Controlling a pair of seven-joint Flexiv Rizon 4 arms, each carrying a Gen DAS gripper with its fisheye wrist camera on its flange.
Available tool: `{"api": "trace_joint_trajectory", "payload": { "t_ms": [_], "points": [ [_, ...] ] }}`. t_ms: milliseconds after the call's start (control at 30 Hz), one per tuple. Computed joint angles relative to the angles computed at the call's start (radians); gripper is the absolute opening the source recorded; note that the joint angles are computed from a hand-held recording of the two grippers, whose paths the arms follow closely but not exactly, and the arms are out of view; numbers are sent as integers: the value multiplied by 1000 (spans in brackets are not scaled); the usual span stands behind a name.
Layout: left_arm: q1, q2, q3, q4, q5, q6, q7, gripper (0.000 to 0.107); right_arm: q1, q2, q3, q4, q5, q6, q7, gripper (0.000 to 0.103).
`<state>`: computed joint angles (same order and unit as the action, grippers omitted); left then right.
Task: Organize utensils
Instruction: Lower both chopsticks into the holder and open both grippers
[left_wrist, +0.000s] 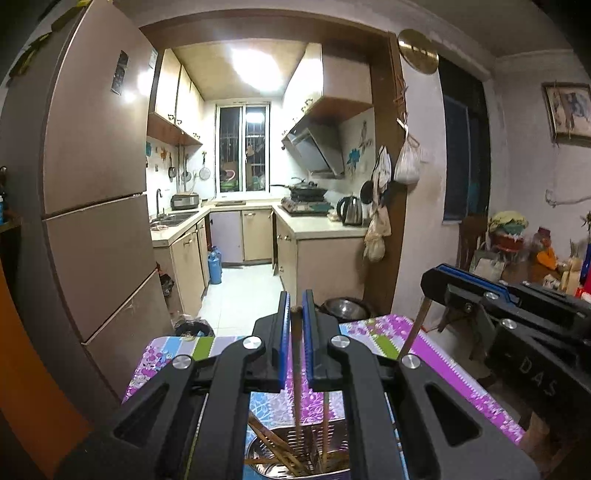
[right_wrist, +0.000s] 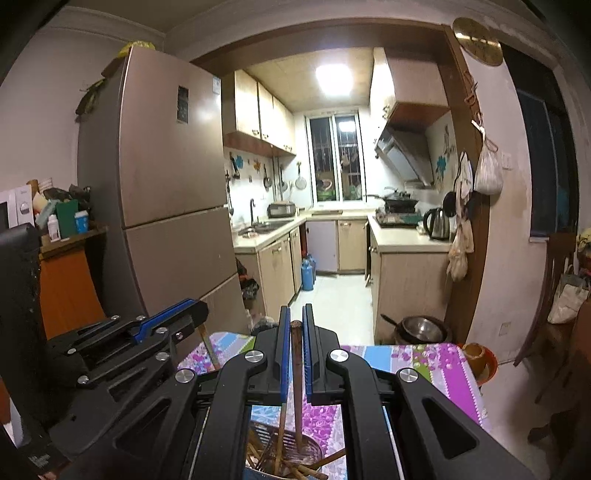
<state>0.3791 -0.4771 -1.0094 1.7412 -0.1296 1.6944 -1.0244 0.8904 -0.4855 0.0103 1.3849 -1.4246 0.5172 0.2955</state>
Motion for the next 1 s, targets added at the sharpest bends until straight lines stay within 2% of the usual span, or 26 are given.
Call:
{"api": "trace_joint_trajectory", "payload": {
  "t_ms": [100,400,600,800,867,933,1000],
  "points": [
    [-61,-10,69,-17,-4,-14,9,5,-4,-18,2,-11,26,9,-20,7],
    [-140,-13,169,-14,-64,-48,56,5,-16,-45,-8,-11,105,60,-29,7],
    [-226,-10,277,-26,-136,-72,69,5,-20,-46,-13,3,134,71,-18,8],
    [-201,5,247,-12,-189,-70,100,6,-12,-33,-13,16,124,50,-9,8],
    [-165,13,208,-1,-207,-68,110,10,-7,-26,-9,22,118,36,-6,8],
    [-156,19,199,5,-217,-53,108,13,-3,-14,-2,33,110,24,-1,8],
    [-96,29,136,31,-210,-10,102,13,3,13,9,63,93,9,12,8]
  ]
}}
